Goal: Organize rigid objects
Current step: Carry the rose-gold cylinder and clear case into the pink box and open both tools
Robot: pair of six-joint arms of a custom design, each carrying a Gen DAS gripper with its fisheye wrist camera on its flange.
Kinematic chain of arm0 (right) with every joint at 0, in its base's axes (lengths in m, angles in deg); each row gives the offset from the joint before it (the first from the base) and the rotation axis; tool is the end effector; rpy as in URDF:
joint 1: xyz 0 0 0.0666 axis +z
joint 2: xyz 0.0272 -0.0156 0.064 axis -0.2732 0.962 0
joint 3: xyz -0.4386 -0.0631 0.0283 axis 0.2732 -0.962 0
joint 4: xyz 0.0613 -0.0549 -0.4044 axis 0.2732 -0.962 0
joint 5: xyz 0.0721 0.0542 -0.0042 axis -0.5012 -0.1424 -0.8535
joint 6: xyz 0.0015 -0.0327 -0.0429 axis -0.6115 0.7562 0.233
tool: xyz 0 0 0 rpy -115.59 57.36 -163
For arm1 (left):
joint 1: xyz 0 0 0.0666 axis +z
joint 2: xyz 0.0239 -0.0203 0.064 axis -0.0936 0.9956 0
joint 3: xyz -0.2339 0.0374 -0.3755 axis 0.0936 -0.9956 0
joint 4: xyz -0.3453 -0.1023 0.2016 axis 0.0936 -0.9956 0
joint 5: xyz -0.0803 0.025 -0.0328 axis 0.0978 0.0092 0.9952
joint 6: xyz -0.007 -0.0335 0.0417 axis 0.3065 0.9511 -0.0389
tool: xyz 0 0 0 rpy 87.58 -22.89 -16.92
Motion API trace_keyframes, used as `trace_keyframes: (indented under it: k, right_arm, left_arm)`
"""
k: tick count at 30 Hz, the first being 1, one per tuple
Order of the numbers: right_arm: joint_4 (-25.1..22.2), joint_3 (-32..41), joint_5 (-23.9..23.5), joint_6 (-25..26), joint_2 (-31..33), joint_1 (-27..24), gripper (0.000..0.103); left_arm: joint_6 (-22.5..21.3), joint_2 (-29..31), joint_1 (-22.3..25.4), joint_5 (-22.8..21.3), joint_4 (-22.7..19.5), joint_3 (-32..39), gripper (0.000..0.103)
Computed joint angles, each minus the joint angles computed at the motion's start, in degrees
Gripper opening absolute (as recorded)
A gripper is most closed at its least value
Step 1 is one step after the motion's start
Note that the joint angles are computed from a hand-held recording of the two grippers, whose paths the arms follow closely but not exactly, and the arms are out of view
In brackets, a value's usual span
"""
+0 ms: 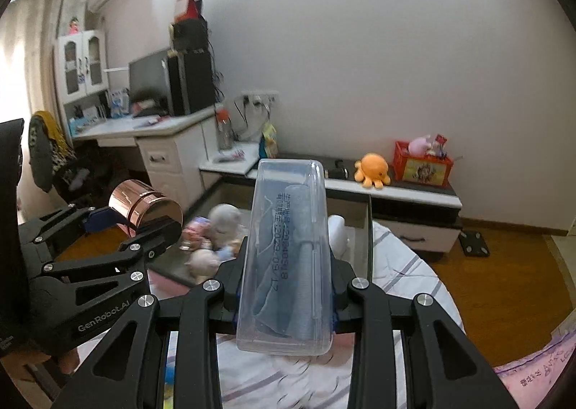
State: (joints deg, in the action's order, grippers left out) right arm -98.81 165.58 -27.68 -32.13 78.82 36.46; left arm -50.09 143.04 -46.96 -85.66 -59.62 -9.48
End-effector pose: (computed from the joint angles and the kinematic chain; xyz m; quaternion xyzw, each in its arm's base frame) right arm 0.2891 0.3394 0.5170 -0.0444 0.8815 0.0382 0.4685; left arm 0.3596 -0.3042 0.4866 0.1573 0.8746 -0.0627 0.4544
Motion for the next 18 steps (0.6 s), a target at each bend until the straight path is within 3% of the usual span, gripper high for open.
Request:
trace_keyframes:
  k: [5,10,18]
  right_arm:
    - [-4.9,-0.3,-1.3,-2.9,3.0,-4.3,0.033]
    - [-6.1,-0.5,-2.9,-2.7,3.8,-6.3,0.034]
    - [-6.7,-0.1,-3.4,-3.2,4.4,-6.8,0.035]
  left_arm:
    - [-1.1,7.6,1.0,1.7,-3.3,4.7,0.055]
    - [-0.9,11.9,1.5,1.8,-5.5,7.8,0.055]
    - [-0.2,10.7,0.9,-0.1,-3.8,6.7,0.057]
